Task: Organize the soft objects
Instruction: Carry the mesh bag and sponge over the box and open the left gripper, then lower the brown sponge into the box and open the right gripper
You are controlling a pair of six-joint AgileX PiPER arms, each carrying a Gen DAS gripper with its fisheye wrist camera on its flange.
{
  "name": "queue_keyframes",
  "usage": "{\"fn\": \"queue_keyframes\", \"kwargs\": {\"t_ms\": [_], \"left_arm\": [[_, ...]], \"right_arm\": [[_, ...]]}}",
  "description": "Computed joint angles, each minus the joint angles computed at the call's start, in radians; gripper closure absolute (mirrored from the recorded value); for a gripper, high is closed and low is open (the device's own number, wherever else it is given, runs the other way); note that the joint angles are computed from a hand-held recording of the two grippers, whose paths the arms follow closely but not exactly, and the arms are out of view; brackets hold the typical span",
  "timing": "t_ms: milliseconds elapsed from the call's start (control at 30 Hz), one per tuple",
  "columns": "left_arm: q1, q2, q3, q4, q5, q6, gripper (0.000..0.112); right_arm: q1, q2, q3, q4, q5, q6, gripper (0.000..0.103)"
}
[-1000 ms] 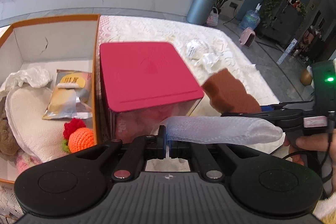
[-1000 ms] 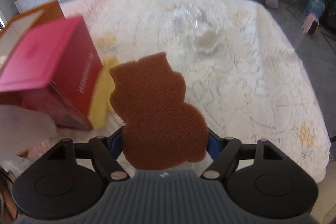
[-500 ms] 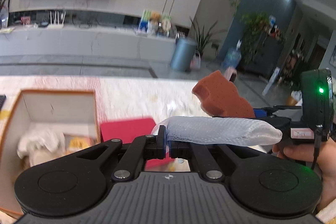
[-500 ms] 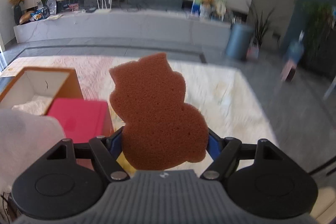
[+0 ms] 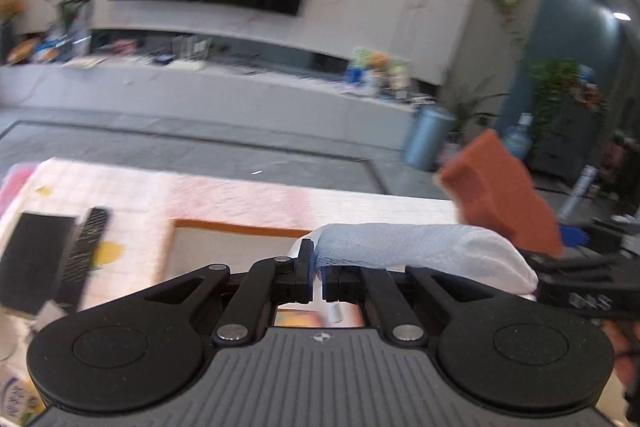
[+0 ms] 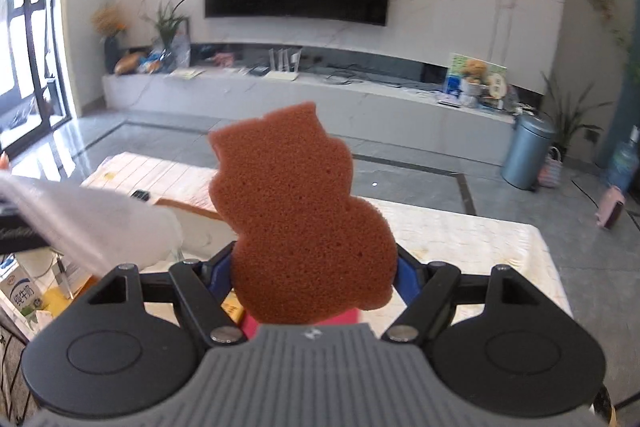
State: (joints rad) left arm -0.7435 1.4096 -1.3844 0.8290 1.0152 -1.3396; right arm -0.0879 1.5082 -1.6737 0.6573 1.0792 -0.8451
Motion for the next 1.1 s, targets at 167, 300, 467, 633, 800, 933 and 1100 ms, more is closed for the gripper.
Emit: {"fn": "queue_keyframes", "kwargs": {"t_ms": [167, 300, 467, 633, 800, 933, 1100], "left_arm": [[0.165, -0.043, 0.173, -0.02, -0.176, -0.07, 0.11], [0.276, -0.036, 0.266, -0.057, -0.297, -0.02, 0.11], [0.375, -0.036, 0.344, -0.164, -0.38, 0.055, 0.11], [0.424, -0.021, 0.35, -0.24, -0.441, 0.111, 0.107], [0.42, -0.001, 0.347, -0.191, -0.444, 0.051, 0.086], [0.395, 0.013, 0.335, -0.09, -0.393, -0.058, 0.046], [0.381, -0.045, 0.341, -0.052, -0.38, -0.121, 0.035]], "right_arm": [[0.182, 0.052, 0.009, -0.085, -0.047, 0.157, 0.028], [0.313, 0.121, 0.015, -0.165, -0.084, 0.264, 0.028], [0.445, 0.22, 0.025, -0.331, -0.134, 0.437, 0.028], [0.49, 0.326, -0.042, -0.41, -0.11, 0.49, 0.028], [0.524, 0.351, -0.048, -0.518, -0.134, 0.431, 0.028], [0.517, 0.357, -0.08, -0.559, -0.1, 0.355, 0.028], [0.489, 0.338, -0.12, -0.511, -0.026, 0.281, 0.028]]}}
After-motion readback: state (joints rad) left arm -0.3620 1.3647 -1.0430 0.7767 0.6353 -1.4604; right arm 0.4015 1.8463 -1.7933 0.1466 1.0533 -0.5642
